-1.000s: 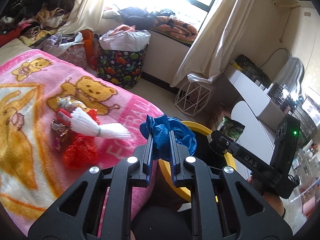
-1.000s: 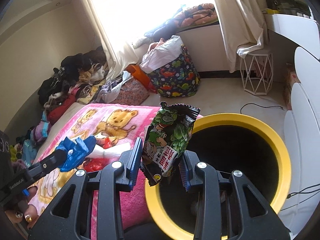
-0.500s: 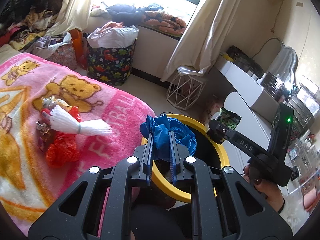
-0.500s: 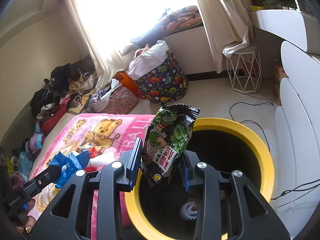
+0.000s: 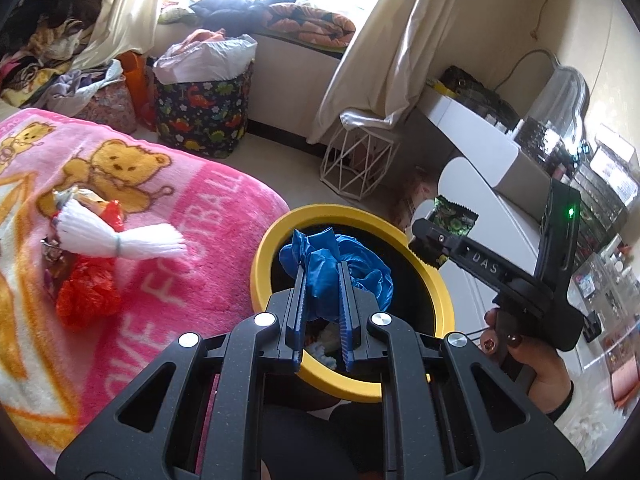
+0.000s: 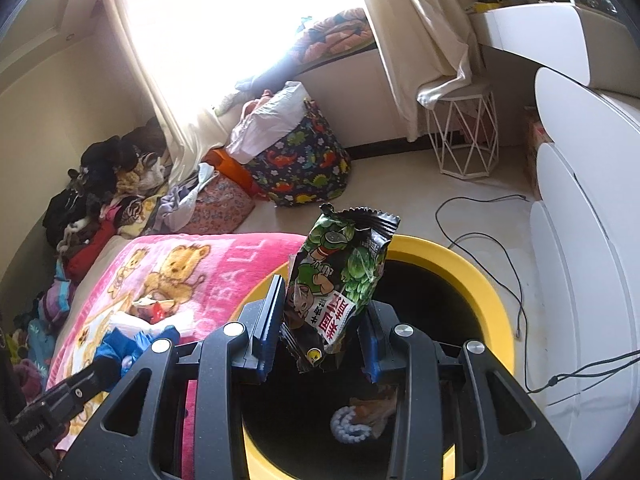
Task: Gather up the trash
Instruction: 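Carry the blue plastic and green snack bag over the yellow bin, then open both tools to drop the blue plastic and green bag into the bin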
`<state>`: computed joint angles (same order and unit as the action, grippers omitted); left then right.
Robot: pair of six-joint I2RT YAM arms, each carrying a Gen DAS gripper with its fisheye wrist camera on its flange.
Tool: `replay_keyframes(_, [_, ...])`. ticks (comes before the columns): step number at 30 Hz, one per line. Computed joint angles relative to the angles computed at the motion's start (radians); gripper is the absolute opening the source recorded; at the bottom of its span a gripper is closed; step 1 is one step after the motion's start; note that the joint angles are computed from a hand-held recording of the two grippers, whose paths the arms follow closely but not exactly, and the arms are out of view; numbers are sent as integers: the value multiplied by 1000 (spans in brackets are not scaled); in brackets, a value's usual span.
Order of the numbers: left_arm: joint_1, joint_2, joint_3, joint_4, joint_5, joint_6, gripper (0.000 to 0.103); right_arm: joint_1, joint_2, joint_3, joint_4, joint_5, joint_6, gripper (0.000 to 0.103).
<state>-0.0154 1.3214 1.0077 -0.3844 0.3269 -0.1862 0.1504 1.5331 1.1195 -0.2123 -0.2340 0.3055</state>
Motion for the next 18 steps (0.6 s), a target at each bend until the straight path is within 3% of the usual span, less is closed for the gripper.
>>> replay_keyframes(18, [-92,138,5,22,-30,11,9,-39,70,4,-10,-22,-18,35])
